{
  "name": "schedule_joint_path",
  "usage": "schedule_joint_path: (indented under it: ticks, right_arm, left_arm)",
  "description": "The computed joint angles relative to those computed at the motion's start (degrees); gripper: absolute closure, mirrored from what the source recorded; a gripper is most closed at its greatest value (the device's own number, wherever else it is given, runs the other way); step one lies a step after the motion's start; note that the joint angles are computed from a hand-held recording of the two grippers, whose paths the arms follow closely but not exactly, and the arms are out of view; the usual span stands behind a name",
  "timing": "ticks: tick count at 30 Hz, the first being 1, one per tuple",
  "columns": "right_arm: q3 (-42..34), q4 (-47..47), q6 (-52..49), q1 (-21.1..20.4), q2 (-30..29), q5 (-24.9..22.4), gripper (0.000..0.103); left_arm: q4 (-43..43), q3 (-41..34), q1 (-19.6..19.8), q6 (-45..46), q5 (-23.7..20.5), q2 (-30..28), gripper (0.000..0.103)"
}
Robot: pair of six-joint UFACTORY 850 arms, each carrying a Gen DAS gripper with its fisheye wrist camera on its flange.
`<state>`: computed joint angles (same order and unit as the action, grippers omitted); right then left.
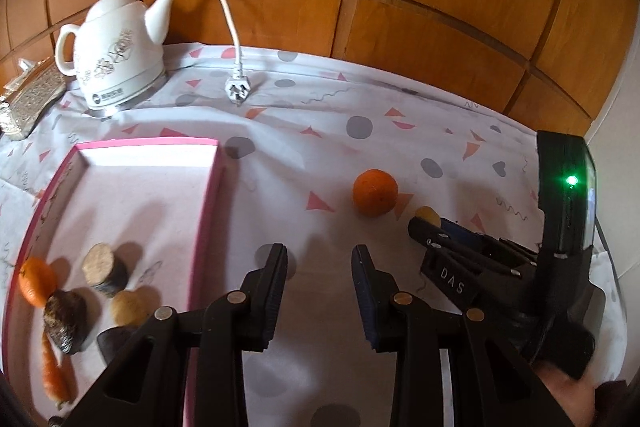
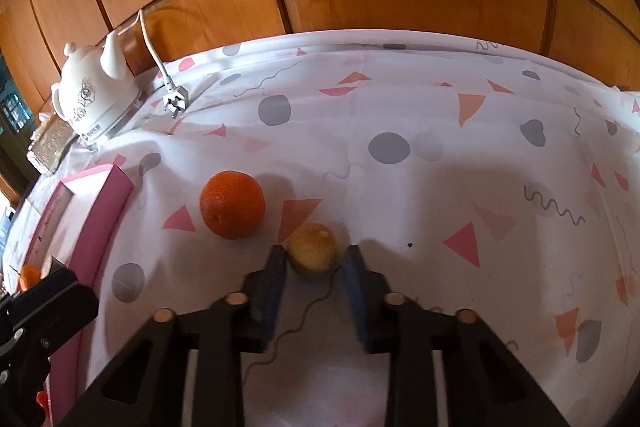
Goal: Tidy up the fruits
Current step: 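Move both tools from the tray toward the tangerine and yellow fruit, then grasp the tangerine with the left tool while the right tool grasps the yellow fruit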
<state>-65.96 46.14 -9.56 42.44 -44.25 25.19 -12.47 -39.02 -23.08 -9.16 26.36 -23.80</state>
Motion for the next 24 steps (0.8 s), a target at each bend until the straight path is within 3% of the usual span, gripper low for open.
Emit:
schedule_joint_path:
  ticks: [8, 15, 24]
  right_arm:
    - [-0.33, 3.47, -5.05, 0.59, -0.25, 0.9, 0.078]
    - [-0.23, 12.23, -13.84, 1.33, -0.14, 2.29, 0.078]
    - [1.1, 7.5, -8.7, 0.97, 0.24, 2.68, 0.077]
  left_arm:
    - [2.92, -4.59, 0.0, -3.34, -1.62, -3.87, 0.068]
    - [8.48, -8.29, 0.35, -9.04, -1.97, -6.2, 0.057]
    - [12.08, -14.64, 0.38, -10.8, -5.5, -10.89, 0.056]
